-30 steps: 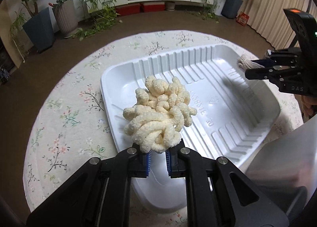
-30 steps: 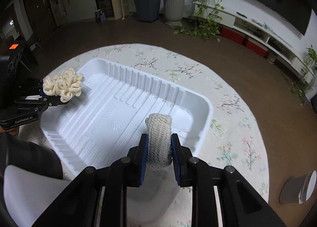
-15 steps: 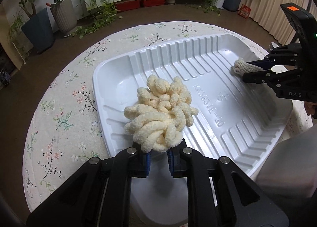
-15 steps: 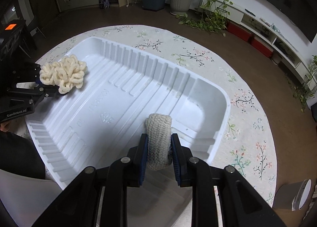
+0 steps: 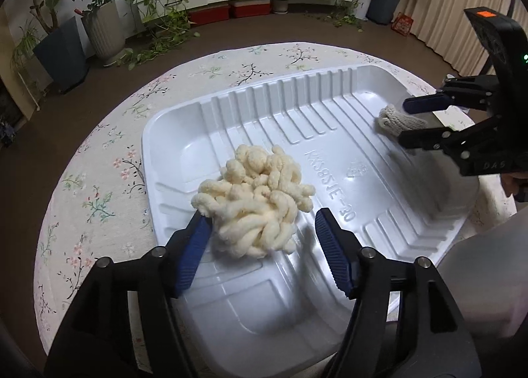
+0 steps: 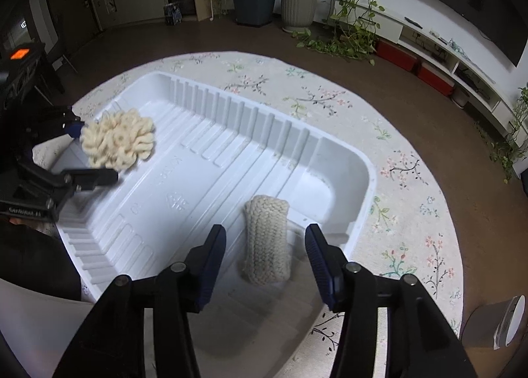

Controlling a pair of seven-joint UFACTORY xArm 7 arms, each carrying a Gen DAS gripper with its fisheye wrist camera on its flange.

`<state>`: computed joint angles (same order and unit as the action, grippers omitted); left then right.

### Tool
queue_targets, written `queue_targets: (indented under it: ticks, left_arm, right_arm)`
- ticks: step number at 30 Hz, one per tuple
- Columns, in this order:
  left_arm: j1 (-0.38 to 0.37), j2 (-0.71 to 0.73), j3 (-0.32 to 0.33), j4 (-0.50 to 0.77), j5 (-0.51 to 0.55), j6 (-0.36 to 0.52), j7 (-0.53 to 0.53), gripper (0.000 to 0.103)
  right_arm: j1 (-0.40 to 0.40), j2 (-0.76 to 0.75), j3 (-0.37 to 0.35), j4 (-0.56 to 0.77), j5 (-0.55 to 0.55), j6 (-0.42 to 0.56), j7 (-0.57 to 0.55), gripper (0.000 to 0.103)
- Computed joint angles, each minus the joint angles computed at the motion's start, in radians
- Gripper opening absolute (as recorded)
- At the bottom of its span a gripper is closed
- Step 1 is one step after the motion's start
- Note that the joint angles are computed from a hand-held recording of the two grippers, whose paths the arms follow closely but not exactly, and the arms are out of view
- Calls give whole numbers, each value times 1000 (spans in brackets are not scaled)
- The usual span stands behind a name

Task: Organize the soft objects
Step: 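Lower rope toy into tray, open left tool while right tool releases pouch, then withdraw both tools from the tray back toward the remaining items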

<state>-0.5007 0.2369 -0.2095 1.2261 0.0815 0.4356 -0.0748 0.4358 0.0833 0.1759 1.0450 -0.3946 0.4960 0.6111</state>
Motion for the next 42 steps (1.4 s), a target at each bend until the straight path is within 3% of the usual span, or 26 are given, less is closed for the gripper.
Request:
queue_targets:
  ticks: [11, 17, 21, 24, 34, 42]
  left_arm:
    - [30, -59, 3, -55, -45, -92, -34, 70]
    - [58, -108, -4, -107, -100, -133, -27, 70]
    - [78, -167, -20, -166, -197, -163, 19, 70]
    - [74, -211, -16, -211, -200, -162, 9, 70]
    - [43, -536, 13, -516, -295, -192, -55, 73]
    - [0, -872, -2, -754, -259, -127, -185, 74]
  right_arm:
    - [-11, -42, 0, -28, -60, -35, 71, 53]
    - [-31, -84, 5, -61, -103, -47, 134, 53]
    - [-53, -131, 14, -95, -121, -51, 183, 53]
    - [-70, -177, 29, -133, -115, -48, 204, 53]
    - [-123, -431, 116, -328, -54, -23, 303, 53]
    - [-69, -718, 207, -499, 86, 63, 346, 59]
